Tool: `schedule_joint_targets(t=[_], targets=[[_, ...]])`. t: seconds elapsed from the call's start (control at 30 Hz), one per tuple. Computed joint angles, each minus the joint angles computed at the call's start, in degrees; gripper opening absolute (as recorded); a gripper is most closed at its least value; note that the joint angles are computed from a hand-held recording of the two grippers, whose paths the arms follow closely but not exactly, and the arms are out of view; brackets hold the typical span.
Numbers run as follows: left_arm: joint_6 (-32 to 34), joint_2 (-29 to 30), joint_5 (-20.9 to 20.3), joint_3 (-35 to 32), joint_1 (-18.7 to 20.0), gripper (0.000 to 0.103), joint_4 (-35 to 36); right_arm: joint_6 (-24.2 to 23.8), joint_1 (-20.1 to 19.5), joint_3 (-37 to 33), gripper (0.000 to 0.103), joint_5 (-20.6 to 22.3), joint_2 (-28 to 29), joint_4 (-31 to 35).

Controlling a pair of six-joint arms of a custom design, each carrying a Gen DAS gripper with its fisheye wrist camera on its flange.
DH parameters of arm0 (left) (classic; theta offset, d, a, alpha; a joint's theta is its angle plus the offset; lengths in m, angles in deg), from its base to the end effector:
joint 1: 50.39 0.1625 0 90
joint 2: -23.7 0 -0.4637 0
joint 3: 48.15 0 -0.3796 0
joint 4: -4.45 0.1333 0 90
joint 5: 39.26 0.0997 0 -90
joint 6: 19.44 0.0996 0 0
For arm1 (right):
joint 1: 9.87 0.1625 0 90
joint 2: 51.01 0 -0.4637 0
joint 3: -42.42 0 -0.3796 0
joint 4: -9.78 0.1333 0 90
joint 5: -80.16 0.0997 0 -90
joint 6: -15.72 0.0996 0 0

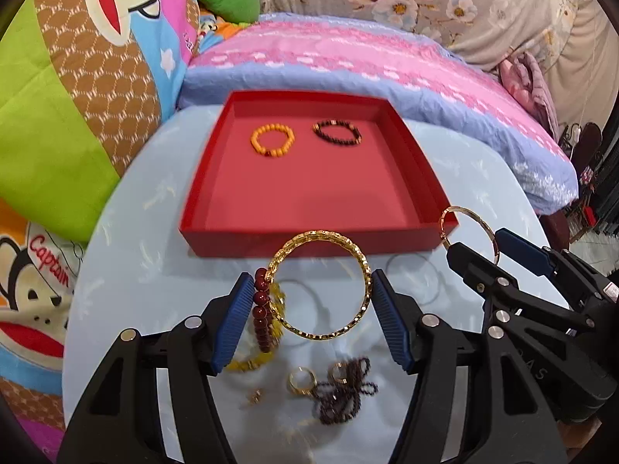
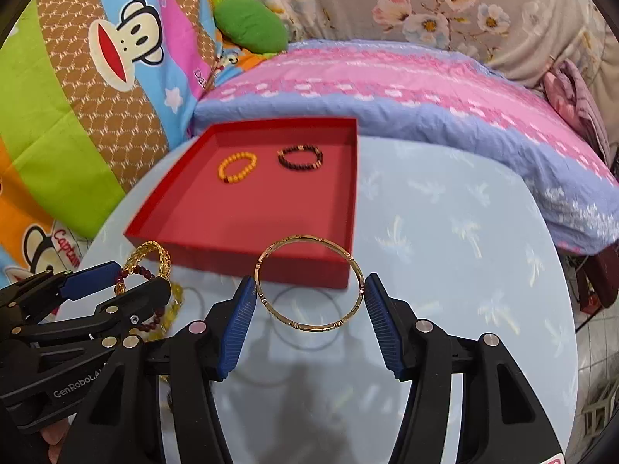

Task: Organize jewelry
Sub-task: 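Lift both gold bangles into the red box and open both tools, then withdraw both tools from the red box toward the remaining jewelry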

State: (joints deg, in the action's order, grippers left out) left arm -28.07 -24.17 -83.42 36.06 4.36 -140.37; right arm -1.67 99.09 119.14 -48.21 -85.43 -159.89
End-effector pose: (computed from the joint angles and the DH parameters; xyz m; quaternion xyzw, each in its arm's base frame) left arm -0.2561 -0.7171 0.2472 0.1484 0.8991 -0.2808 0.3013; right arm 0.3242 -0.7238 0.1676 0.1790 -0.8829 0.3068 0.3071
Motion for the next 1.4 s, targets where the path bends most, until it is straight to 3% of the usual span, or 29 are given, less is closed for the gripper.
schedule_joint_targets(t=[0.2, 0.23, 0.27, 0.3, 0.47, 0.63, 0.7, 0.87, 1.4], targets=[[6.14, 3.37, 1.73, -7.12, 1.09, 0.057, -2.03, -1.11, -0.38, -11.14, 0.056, 2.46, 4.77, 4.99], [7.34, 4.17, 1.14, -8.76, 1.56, 0.051, -2.21, -1.29, -0.48, -13.03, 0.056, 2.65, 5.68, 5.82], [8.26, 5.14, 0.31, -10.92, 2.13, 0.021, -1.17, -1.52, -0.61, -15.23, 0.056, 2.74, 6.78, 6.89], [7.98, 6.02, 0.44, -12.85, 2.49, 0.017, 0.58, -1.75, -0.81, -18.25, 0.056, 2.78, 8.33, 8.32], [10.09, 10.94, 0.31, -21.66, 4.85, 0.018, 3.94, -1.88, -1.73, -30.37, 0.056, 2.49, 14.55, 14.58], [10.29, 12.97, 1.10, -25.26, 6.23, 0.019, 4.40, -1.14, -2.54, -40.67, 0.056, 2.42, 19.82, 21.56], [9.48, 13.26, 1.28, -26.11, 6.65, 0.032, 5.36, -0.65, -2.74, -44.53, 0.057, 1.99, 21.85, 24.31], [9.35, 12.56, 2.73, -24.68, 6.91, 0.052, 3.03, -0.91, -2.90, -43.41, 0.063, 1.23, 21.82, 22.04], [7.26, 7.27, 4.04, -13.55, 4.88, 0.064, -1.65, -0.72, -1.65, -24.61, 0.067, 1.94, 12.61, 11.21]])
